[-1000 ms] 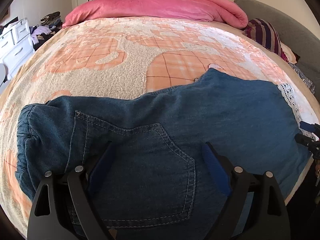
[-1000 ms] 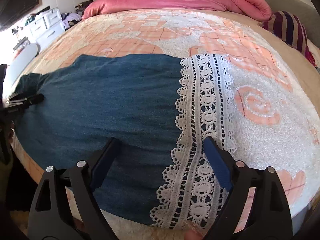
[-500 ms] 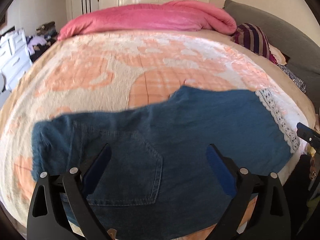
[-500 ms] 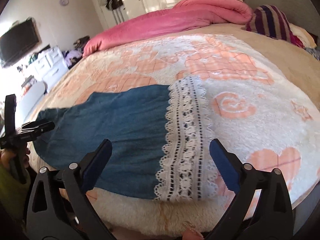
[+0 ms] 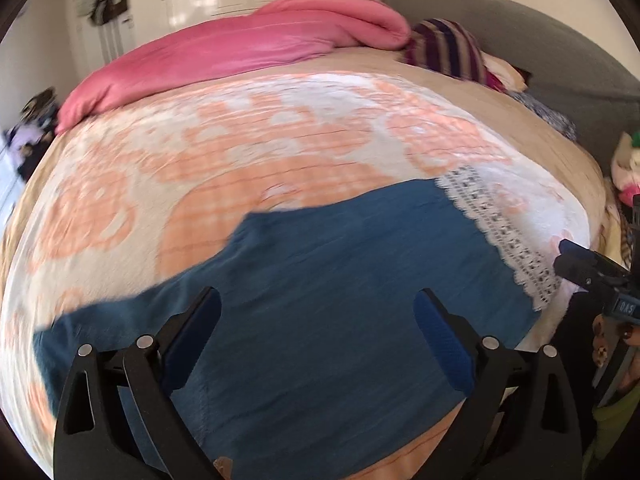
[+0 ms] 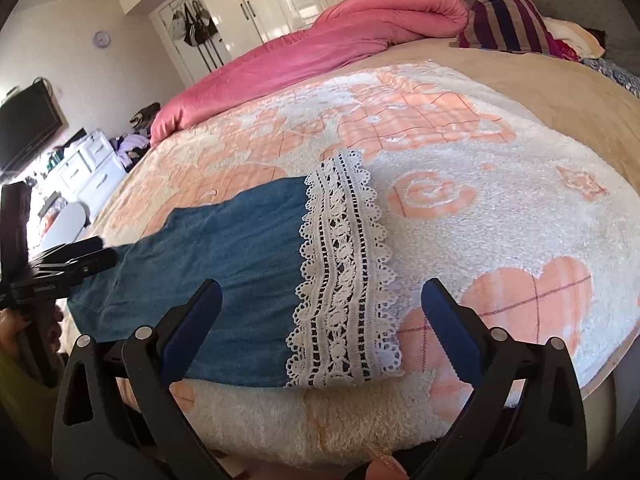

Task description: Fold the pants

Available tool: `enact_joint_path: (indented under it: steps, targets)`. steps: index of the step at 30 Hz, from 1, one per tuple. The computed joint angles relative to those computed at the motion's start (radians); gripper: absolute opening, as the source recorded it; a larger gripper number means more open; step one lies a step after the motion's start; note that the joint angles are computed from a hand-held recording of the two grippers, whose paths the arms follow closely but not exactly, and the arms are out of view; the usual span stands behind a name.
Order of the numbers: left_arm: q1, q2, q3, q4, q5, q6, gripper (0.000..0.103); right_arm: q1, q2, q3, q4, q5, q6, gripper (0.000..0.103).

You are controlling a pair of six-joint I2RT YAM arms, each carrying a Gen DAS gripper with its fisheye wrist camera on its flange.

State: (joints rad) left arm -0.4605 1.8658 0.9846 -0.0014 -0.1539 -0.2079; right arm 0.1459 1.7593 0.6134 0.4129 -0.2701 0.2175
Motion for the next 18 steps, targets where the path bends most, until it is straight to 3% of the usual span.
enact_joint_path:
  steps: [9, 18]
  targets:
    - [-0.059, 0.303, 0.487, -0.258, 0.046, 0.137, 0.098, -0.04, 0.033, -0.003, -0.021, -0.057, 0.035, 0.094]
    - [-0.066, 0.623, 1.021, -0.542, 0.156, 0.209, 0.098, -0.047, 0.077, 0.014, -0.036, -0.103, 0.039, 0.094]
